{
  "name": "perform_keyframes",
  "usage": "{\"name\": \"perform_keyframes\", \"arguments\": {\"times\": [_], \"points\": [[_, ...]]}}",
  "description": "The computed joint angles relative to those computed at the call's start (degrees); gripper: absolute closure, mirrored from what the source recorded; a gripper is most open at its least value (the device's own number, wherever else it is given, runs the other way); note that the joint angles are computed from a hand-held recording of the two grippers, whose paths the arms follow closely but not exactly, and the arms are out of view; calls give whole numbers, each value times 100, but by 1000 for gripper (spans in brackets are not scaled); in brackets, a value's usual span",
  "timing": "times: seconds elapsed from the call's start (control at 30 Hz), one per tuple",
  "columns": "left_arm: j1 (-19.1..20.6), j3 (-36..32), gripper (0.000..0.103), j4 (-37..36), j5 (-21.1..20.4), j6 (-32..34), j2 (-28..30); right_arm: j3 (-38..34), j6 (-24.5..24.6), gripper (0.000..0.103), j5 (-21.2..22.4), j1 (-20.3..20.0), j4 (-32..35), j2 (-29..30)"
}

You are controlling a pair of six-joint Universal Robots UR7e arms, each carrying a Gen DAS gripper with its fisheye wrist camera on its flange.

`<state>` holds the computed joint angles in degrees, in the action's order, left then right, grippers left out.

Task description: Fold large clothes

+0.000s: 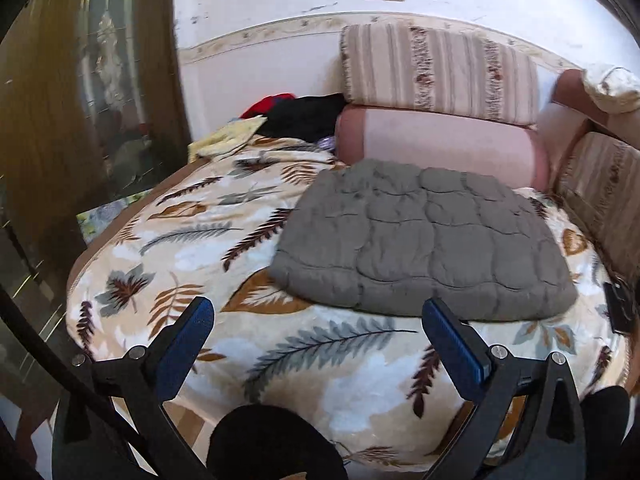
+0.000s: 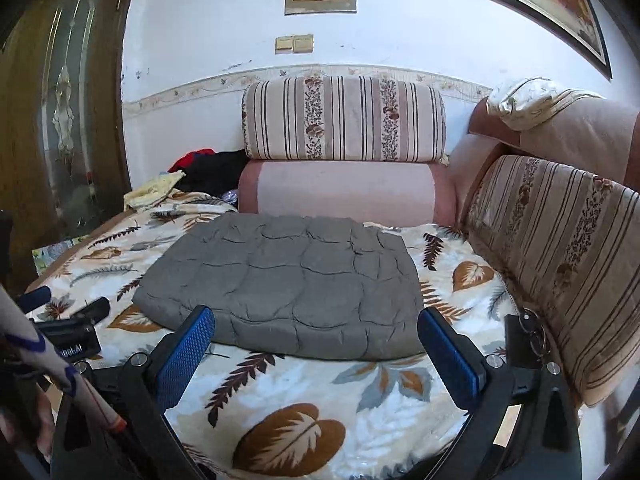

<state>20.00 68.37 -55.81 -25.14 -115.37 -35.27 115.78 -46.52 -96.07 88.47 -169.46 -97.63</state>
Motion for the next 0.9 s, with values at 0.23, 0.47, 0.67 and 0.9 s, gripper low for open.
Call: {"name": "perform_keyframes", "arguments": {"times": [0.23,0.47,0.67,0.9], "points": [[112,380,0,-1045,-159,744,-140,-21,28,0,-128,-23,177,132],[149,272,0,-1047,-232,916,-12,-13,0,0,-195,-13,151,193],[148,51,0,-655,-197,819,139,-50,47,0,-242,-30,211,248],[154,-78,0,-477,-191,777,231,-101,45,0,-286,-43,277,304]]}}
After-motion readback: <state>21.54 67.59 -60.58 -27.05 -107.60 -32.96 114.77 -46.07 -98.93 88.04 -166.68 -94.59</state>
